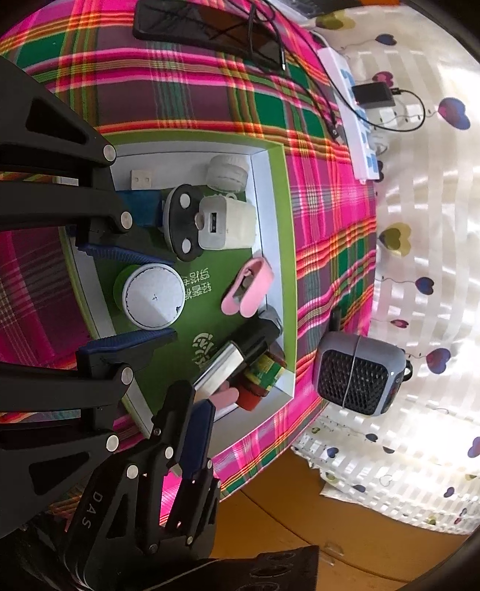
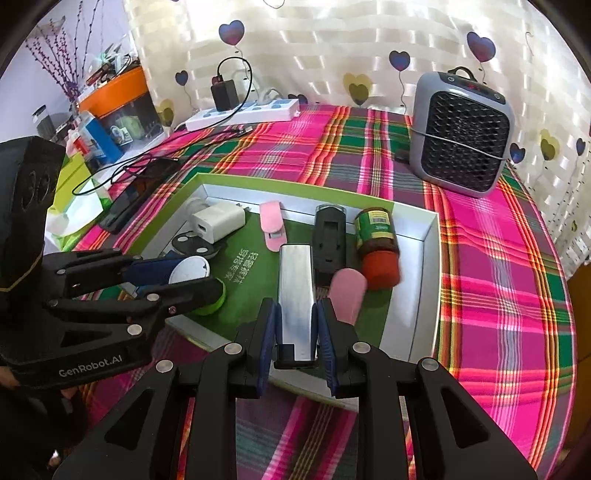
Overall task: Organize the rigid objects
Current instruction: 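Carry the white disc in the left gripper while the right carries the silver bar into the box, then release the silver bar with the right gripper while the left releases the white disc inside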
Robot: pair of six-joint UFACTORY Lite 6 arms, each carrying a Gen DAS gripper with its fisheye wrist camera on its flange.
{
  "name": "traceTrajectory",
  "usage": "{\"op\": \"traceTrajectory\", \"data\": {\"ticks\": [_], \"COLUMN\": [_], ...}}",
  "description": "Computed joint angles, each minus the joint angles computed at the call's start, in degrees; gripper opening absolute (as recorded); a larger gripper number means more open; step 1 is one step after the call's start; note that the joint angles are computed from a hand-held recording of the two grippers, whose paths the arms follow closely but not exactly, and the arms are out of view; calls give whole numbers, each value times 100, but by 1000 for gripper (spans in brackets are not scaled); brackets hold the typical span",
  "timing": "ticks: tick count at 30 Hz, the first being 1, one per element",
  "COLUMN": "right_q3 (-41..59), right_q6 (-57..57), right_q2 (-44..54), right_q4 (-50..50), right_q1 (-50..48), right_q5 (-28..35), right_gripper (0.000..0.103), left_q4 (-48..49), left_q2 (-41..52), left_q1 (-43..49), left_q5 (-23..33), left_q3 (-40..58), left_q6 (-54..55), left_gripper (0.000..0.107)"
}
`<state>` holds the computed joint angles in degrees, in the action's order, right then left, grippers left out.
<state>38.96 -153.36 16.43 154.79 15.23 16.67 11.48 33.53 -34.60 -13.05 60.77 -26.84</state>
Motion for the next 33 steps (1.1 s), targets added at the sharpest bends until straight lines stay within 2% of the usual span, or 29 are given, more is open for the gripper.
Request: {"op": "traceTrajectory", "data": {"ticks": [22, 33], "right_q3": [356, 339], "right_q6": [-360, -152], "right_q2": [320, 333], "right_q4": [171, 34], "right_q1": [178, 156], "right_q5": [-366, -369], "right_gripper": [24, 24], "left_q4": [189, 223], "left_q2": [229, 217], "left_q1": [-32, -32], "left_q5": [157, 142], "left_q3": [215, 202], "left_q6": [-128, -173], "left_gripper": [33, 34]}}
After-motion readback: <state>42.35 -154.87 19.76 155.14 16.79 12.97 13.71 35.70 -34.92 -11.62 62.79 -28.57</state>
